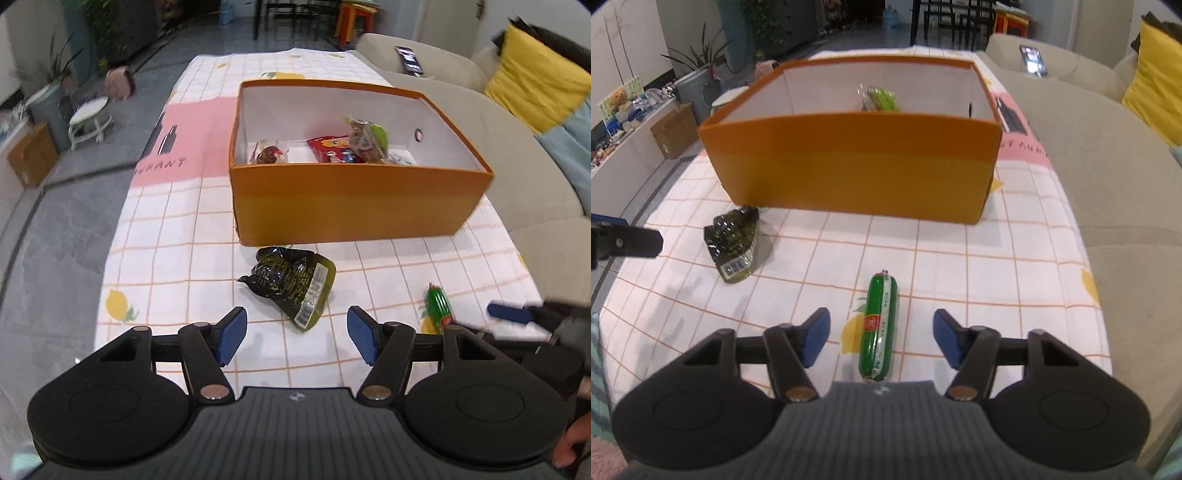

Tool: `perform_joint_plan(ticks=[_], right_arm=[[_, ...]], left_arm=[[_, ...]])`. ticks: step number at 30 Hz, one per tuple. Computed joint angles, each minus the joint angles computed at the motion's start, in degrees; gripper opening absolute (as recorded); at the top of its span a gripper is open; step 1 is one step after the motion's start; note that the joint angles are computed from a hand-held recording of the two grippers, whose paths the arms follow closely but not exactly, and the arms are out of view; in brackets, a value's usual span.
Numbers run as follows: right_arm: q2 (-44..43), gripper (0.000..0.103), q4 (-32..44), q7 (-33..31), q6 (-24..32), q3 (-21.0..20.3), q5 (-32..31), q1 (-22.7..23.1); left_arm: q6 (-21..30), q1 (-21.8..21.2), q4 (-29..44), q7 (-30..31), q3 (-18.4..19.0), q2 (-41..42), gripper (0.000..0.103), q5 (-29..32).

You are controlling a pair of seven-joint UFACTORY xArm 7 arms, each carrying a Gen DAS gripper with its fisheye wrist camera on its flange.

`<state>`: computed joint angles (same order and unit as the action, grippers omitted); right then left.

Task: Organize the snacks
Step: 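Grasp the dark seaweed pack with left tool while right tool grasps the green sausage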

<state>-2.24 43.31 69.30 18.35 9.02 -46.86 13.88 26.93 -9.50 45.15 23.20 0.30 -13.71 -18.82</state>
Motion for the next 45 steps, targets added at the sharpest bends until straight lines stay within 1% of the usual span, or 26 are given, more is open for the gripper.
perform_joint_plan(ticks=[2,4,6,11,13,16,17,19,23,24,25,27,32,35,36,37,38,40,41,43,45], right_arm=[[1.3,0.053,0.7,-1.5,0.4,-0.2,1.4,0.2],[2.4,0.046,1.2,-3.1,0.1,-0.6,3.0,0.5],[3.3,0.044,1.5,-4.5,-0.1,-1.1,4.6,0.8],[5.3,0.036,2.3,-6.0,-0.6,-2.4,6.5,1.6],[6.0,0.027,2.6,-6.3,-0.9,-3.0,6.7,2.0],[6.7,0.023,2.6,-7.5,-2.2,-3.7,8.3,2.2],[7.0,0.023,2.7,-8.0,-2.6,-3.9,8.8,2.3],[7.5,0.023,3.0,-8.3,-2.8,-4.4,9.1,2.6],[8.4,0.023,4.1,-8.1,-2.8,-5.3,8.0,3.2],[8.6,0.023,4.2,-8.2,-3.0,-5.5,8.0,3.3],[8.8,0.023,4.4,-8.4,-3.3,-5.6,8.1,3.4],[9.1,0.023,4.7,-8.8,-3.4,-5.9,8.1,3.6],[9.7,0.023,5.6,-8.7,-3.1,-6.6,5.9,4.5],[10.0,0.023,5.8,-8.8,-3.4,-6.9,5.2,4.7],[10.0,0.023,5.8,-8.9,-3.5,-7.0,4.9,4.7],[10.1,0.023,5.9,-9.0,-3.5,-7.0,4.8,4.8],[10.1,0.023,5.9,-9.1,-3.5,-7.0,4.7,4.8],[10.1,0.023,5.9,-9.4,-3.6,-7.1,4.6,4.8],[10.1,0.023,5.9,-9.6,-3.6,-7.1,4.8,4.7],[10.1,0.023,5.8,-10.3,-3.8,-7.1,5.2,4.6],[9.9,0.022,5.7,-11.1,-3.7,-6.9,5.6,4.5]], left_arm=[[1.1,0.3,1.9,-3.0,-0.1,2.3,0.073,-1.2],[1.0,0.6,3.4,-4.9,-0.4,4.5,0.073,-2.2],[0.6,1.0,4.5,-6.5,-0.8,6.4,0.073,-2.3],[-2.1,2.4,7.1,-12.3,-2.3,11.7,0.073,2.1],[-2.7,2.8,7.9,-12.4,-2.6,13.4,0.073,3.4],[-3.0,3.3,9.5,-13.4,-2.9,16.0,0.073,7.5],[-2.7,3.5,10.1,-12.9,-3.0,16.8,0.073,7.4],[-2.1,4.1,11.5,-10.9,-3.4,18.4,0.073,5.4],[-2.2,4.5,13.0,-12.4,-3.6,20.8,0.073,6.5],[-2.3,4.7,13.3,-11.7,-3.9,21.3,0.073,5.9],[-2.4,5.1,13.5,-10.4,-4.4,21.7,0.073,4.6],[-3.4,5.1,13.3,-9.6,-4.8,22.2,0.073,4.3],[-4.6,5.6,13.3,-7.4,-5.8,23.1,0.072,0.9],[-7.0,5.2,12.3,-6.6,-6.1,22.9,0.061,1.0],[-7.3,5.3,12.2,-6.3,-6.3,22.8,0.055,0.6],[-7.4,5.3,12.1,-6.1,-6.3,22.8,0.046,0.3],[-7.2,5.7,12.3,-5.1,-6.7,22.8,0.042,-1.1],[-6.7,6.5,12.4,-2.6,-7.5,22.6,0.041,-4.8],[-6.7,6.5,12.4,-1.8,-7.5,22.4,0.04,-5.4],[-7.1,6.1,11.7,-0.9,-7.3,21.7,0.04,-5.3],[-6.5,5.8,11.2,-0.2,-7.1,20.8,0.04,-5.5]])
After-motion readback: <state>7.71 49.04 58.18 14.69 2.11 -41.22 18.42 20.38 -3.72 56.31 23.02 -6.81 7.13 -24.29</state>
